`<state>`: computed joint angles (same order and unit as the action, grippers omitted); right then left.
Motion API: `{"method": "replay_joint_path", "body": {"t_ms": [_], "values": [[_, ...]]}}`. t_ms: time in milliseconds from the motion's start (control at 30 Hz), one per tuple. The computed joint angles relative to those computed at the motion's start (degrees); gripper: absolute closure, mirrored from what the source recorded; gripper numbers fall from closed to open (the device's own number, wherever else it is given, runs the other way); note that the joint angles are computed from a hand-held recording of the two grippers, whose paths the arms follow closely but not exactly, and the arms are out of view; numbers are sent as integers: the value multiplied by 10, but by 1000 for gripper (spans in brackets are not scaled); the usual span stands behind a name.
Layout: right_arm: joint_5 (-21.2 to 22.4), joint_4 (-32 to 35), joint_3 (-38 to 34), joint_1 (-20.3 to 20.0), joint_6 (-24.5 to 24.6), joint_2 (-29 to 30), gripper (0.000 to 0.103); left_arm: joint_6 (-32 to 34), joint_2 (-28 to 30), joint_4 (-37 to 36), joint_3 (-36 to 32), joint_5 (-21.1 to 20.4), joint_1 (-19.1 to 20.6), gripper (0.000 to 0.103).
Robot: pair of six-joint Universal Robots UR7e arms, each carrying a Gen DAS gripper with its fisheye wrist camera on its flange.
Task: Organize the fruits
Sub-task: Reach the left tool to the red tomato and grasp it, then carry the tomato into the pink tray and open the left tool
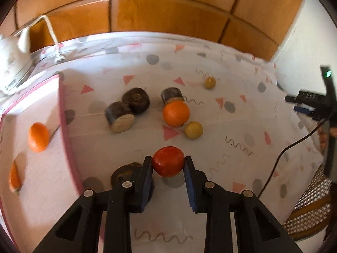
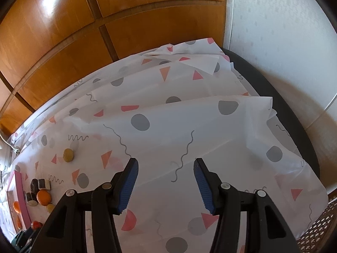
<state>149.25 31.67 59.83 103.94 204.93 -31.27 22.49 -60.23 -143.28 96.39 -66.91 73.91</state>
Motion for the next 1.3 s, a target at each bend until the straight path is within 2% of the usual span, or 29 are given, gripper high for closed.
{"method": "replay_joint_path", "body": {"t_ms": [233, 467, 633, 867, 1067, 1167, 1300], "values": [[21, -25, 36, -4, 40, -21, 47, -61, -40, -23, -4, -4, 21, 73], [28, -35, 50, -4, 56, -30, 47, -126, -65, -41, -36, 11, 68, 73], [28, -18, 36, -2, 54, -18, 47, -168, -49, -23, -86, 15, 97, 73], [34, -1, 26, -4, 61, -10, 47, -183, 0, -12, -159, 20, 114, 73], [33, 8, 18, -5, 57, -4, 47, -162, 37, -28, -198, 61, 112, 73], [33, 9, 15, -4, 53, -2, 47, -155, 43, -34, -203, 78, 112, 71], [33, 12, 11, -3, 51, 0, 47, -153, 29, -64, -176, 93, 108, 51]]}}
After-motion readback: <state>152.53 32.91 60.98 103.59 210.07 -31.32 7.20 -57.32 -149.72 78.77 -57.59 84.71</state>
